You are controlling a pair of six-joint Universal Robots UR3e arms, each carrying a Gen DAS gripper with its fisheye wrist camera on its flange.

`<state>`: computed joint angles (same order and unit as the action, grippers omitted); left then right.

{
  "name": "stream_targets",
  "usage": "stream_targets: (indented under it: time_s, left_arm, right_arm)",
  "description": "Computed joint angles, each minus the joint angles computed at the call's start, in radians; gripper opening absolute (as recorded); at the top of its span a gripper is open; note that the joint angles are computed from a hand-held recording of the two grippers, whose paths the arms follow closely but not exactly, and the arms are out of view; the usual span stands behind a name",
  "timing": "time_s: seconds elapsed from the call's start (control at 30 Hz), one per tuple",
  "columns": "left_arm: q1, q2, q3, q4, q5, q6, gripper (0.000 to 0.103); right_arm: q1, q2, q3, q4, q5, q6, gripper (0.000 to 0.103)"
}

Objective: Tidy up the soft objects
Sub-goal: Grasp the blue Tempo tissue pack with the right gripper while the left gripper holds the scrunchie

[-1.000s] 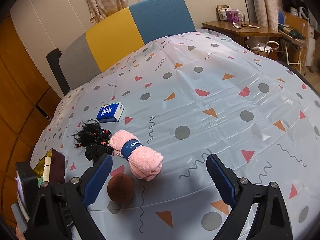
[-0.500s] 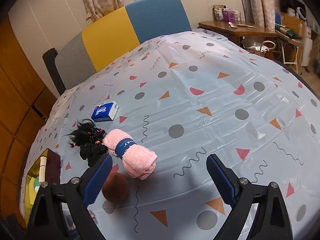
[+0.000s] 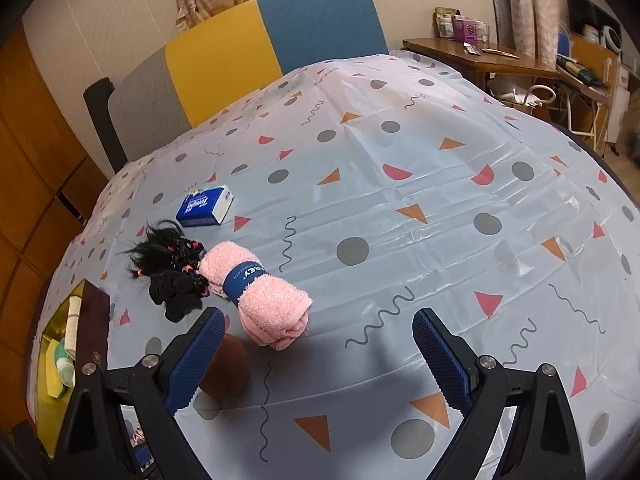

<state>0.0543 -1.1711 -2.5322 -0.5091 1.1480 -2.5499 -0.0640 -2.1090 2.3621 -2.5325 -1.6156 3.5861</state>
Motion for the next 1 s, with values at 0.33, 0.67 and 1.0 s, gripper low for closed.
stream_targets:
  time_s: [0.33, 0.67, 1.0]
  left_arm:
    - [0.096, 0.07, -0.124, 0.087, -0.11, 0.083, 0.017]
    - [0.151, 0.098, -0.152, 0.062, -0.176, 0.115, 0.017]
    - [0.222, 0.102, -0.131, -0.063, -0.265, 0.153, 0.017]
  right_arm:
    - [0.074, 0.293, -0.229, -0.038, 0.075, -0.179, 0.096]
    - [0.17, 1.009, -1.121, 0.29, -0.037, -0.565, 0.095]
    - [0.223, 1.608, -2.072, 0.779, -0.152, -0.79, 0.095]
